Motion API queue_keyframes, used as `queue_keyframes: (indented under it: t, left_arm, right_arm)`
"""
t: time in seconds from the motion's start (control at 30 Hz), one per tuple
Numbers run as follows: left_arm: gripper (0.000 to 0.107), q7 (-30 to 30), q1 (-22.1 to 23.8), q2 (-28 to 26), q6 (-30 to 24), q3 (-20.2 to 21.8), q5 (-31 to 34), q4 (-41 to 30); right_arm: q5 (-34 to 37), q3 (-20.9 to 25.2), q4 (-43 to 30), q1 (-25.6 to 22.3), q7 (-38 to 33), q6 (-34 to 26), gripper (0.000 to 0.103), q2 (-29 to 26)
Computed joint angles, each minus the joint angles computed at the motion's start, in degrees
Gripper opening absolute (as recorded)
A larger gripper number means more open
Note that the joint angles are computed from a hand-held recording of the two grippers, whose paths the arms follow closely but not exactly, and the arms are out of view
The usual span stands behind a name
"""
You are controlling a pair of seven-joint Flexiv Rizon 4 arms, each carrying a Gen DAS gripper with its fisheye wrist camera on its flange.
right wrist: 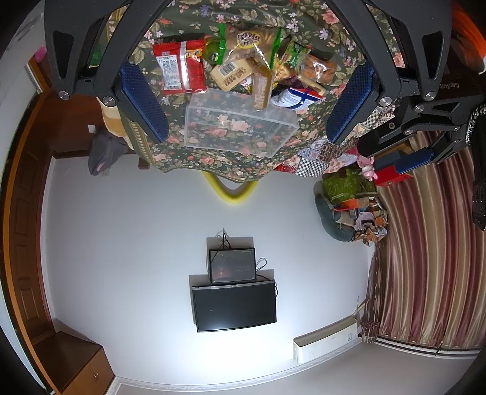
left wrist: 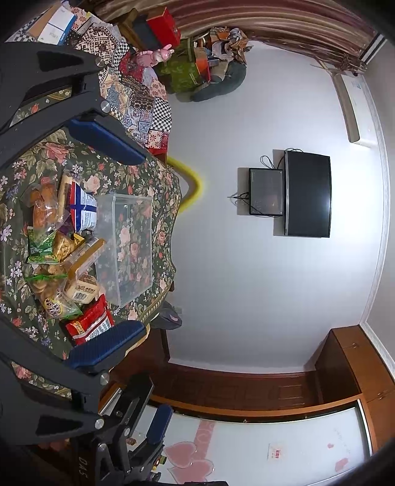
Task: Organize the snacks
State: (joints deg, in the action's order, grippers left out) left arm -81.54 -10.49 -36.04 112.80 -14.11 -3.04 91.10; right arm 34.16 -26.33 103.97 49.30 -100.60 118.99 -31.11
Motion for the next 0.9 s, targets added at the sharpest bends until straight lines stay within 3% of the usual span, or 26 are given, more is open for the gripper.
queue_keyframes:
  t: [0.9]
  left_arm:
    - [0.103, 0.69, -2.24, -0.38, 0.76, 2.26, -1.76, -0.09]
  right_arm:
    - [1.39, 1.02, -0.61, -0.37, -1.79, 0.54, 0.103, 0.21]
